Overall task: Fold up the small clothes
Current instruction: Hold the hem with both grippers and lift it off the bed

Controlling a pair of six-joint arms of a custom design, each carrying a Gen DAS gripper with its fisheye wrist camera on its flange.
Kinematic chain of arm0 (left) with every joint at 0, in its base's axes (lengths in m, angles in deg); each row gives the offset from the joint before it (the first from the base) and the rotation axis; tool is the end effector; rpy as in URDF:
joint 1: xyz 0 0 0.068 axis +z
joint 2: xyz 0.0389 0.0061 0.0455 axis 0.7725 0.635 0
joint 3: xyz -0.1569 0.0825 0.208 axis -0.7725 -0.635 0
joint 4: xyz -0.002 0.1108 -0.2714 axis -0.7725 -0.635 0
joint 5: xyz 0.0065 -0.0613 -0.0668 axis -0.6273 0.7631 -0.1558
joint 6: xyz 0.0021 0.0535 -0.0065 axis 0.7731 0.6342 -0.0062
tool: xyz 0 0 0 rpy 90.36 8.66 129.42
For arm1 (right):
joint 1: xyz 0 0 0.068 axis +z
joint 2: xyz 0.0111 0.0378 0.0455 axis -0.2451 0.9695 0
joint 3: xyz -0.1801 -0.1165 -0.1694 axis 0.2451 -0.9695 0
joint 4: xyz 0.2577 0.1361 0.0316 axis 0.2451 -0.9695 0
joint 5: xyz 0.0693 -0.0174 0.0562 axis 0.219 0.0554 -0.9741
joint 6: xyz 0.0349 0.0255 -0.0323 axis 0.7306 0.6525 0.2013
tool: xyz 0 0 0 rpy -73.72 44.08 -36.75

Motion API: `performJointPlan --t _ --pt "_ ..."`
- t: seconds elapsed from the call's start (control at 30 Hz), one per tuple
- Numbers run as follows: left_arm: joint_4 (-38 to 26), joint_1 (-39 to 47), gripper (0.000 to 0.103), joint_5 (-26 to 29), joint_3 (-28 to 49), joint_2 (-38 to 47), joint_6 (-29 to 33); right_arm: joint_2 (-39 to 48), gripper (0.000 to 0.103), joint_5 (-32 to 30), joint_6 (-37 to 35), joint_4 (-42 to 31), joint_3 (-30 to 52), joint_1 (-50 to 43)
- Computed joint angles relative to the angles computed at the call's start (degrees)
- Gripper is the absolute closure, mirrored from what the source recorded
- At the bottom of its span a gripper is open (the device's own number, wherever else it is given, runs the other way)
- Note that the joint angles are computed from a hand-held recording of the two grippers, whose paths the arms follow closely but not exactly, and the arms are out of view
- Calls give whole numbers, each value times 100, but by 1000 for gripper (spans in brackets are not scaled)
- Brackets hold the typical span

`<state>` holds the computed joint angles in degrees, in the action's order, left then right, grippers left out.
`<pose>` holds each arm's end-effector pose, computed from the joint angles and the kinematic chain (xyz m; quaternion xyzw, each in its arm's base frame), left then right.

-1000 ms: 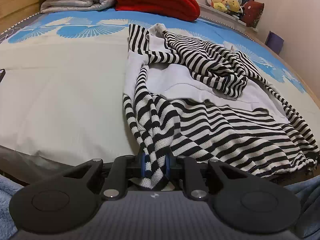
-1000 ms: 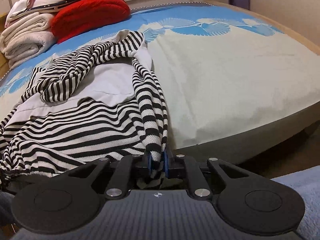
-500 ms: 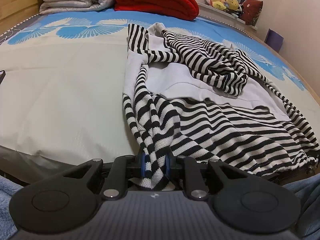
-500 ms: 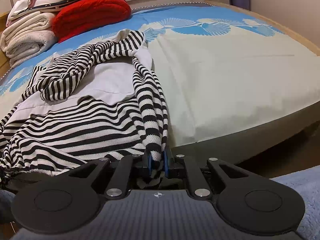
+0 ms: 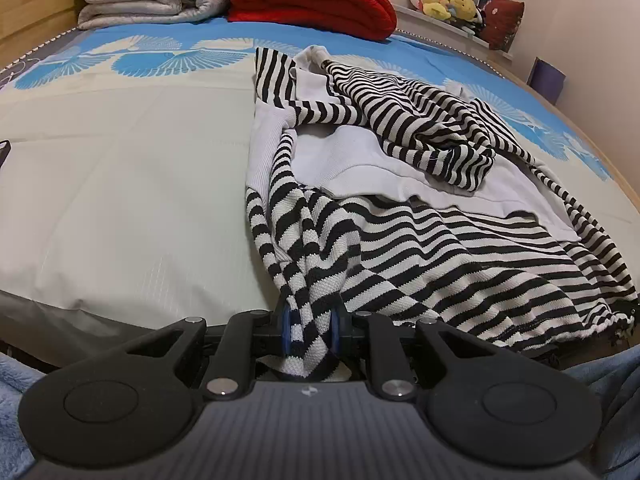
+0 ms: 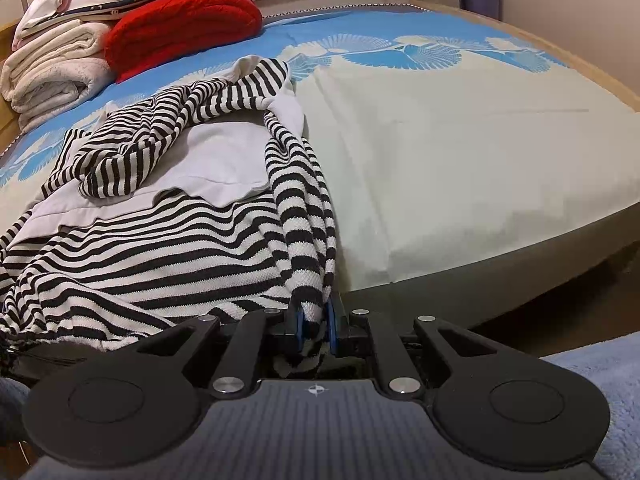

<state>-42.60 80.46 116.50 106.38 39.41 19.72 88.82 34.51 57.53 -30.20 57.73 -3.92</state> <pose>0.2678 0.1354 0.1034 -0.0137 0.9341 -0.0841 0.3468 0.1761 0.0272 0.1124 0.0926 0.9280 0.0297 0.3597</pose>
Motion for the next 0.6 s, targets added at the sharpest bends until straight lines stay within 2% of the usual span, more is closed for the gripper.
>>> performJointPlan --t 0.43,0.5,0.6 --pt "-70 94 83 124 78 78 129 -5 92 -19 -32 5 10 -27" --pt "-217 139 83 198 116 50 131 -196 93 -22 -27 -192 30 -38" --pt "-633 227 84 274 152 -137 251 -1066 94 -416 164 -1066 95 -339"
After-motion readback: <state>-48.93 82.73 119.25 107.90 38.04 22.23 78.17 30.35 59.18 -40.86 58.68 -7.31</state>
